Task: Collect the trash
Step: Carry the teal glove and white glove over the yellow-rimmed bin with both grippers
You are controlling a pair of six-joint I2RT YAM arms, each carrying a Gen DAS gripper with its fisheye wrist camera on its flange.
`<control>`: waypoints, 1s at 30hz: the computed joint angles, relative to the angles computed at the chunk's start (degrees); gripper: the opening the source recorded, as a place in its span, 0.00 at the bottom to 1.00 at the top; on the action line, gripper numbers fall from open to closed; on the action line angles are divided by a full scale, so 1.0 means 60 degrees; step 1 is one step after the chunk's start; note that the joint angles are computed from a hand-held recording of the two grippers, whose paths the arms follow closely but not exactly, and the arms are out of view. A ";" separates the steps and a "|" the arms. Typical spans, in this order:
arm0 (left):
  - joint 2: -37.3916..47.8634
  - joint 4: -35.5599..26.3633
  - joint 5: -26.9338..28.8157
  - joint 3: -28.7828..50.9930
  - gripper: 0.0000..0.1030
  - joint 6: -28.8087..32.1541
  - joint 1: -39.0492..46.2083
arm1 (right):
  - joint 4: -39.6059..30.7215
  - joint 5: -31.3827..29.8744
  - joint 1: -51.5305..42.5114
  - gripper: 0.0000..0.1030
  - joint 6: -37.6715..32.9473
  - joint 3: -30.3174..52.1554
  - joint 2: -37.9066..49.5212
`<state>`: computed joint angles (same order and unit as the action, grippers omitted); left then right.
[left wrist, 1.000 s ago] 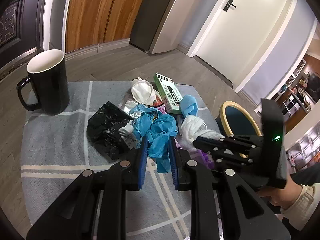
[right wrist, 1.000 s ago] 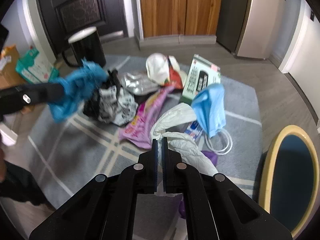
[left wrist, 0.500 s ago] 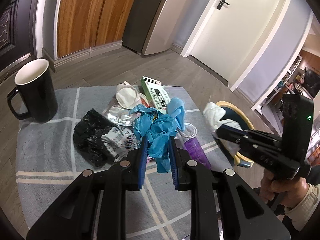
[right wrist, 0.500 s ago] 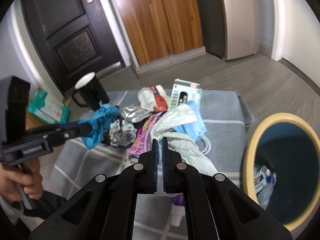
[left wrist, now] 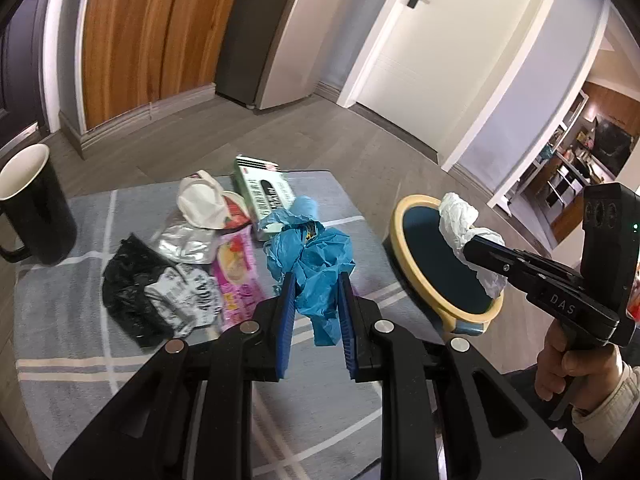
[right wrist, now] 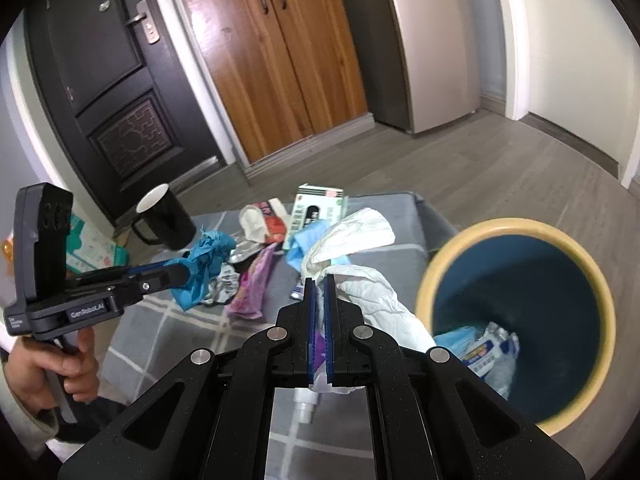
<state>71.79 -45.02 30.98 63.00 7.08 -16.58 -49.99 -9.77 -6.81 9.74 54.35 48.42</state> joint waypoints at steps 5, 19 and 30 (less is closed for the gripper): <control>0.0033 0.0206 -0.0261 0.0078 0.19 -0.0396 -0.0769 | -0.0346 -0.0480 -0.1047 0.05 -0.0461 -0.0041 -0.0380; 0.0711 0.1023 -0.1129 0.0402 0.19 -0.1556 -0.3247 | -0.1427 -0.2938 -0.5633 0.05 -0.2752 -0.0205 -0.0763; 0.1817 0.1828 -0.1621 0.1047 0.19 -0.2449 -0.5198 | -0.1872 -0.3900 -0.7913 0.05 -0.3963 -0.0235 -0.0321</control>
<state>82.69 -34.05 21.26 69.28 -7.61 -47.77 -61.23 -33.17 -54.29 -14.03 52.94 46.49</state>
